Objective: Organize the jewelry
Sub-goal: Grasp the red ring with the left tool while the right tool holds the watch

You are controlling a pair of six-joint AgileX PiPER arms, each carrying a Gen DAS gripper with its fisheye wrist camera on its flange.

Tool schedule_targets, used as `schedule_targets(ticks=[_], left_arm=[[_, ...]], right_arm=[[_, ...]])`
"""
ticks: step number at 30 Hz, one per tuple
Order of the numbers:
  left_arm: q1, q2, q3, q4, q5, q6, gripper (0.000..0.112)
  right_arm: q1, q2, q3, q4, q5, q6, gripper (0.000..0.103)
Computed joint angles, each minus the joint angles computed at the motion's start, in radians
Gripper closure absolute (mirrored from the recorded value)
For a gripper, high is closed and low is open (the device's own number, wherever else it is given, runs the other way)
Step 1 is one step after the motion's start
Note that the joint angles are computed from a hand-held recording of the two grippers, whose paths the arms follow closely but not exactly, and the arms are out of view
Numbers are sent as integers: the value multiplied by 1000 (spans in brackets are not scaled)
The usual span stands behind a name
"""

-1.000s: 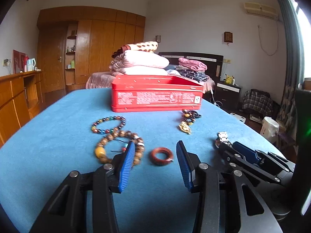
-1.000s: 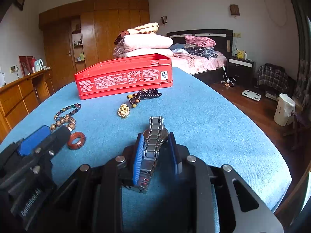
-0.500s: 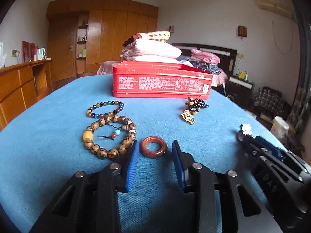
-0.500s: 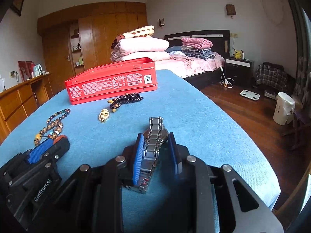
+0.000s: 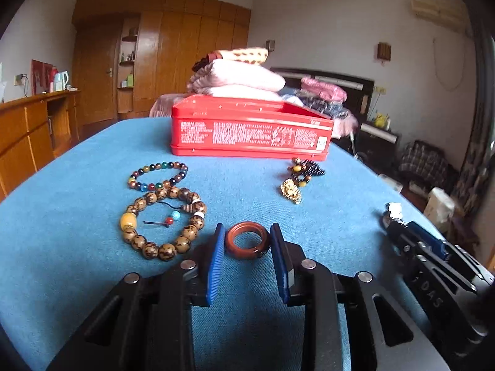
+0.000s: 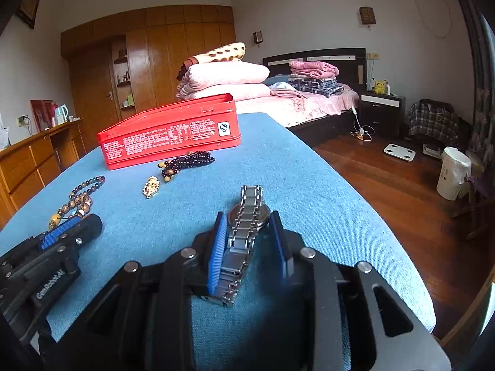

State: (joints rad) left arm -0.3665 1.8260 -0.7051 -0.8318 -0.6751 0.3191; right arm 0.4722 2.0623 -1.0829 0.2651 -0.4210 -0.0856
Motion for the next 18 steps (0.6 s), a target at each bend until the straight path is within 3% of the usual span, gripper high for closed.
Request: schedule_targets(ticks=[3, 4, 8, 10, 18], left_arm=[[-23, 4, 38, 32, -78, -42, 83], [-24, 5, 44, 40, -87, -52, 83], [-24, -3, 42, 38, -79, -42, 83], [-25, -9, 47, 41, -86, -44, 83], [8, -63, 80, 79, -82, -69, 83]], right_arm=[[14, 5, -3, 45, -9, -78, 53], [23, 9, -5, 86, -18, -123, 52], [31, 21, -26, 169, -9, -204, 59], [36, 26, -34, 206, -10, -248, 73], [17, -11, -9, 93, 19, -155, 77]])
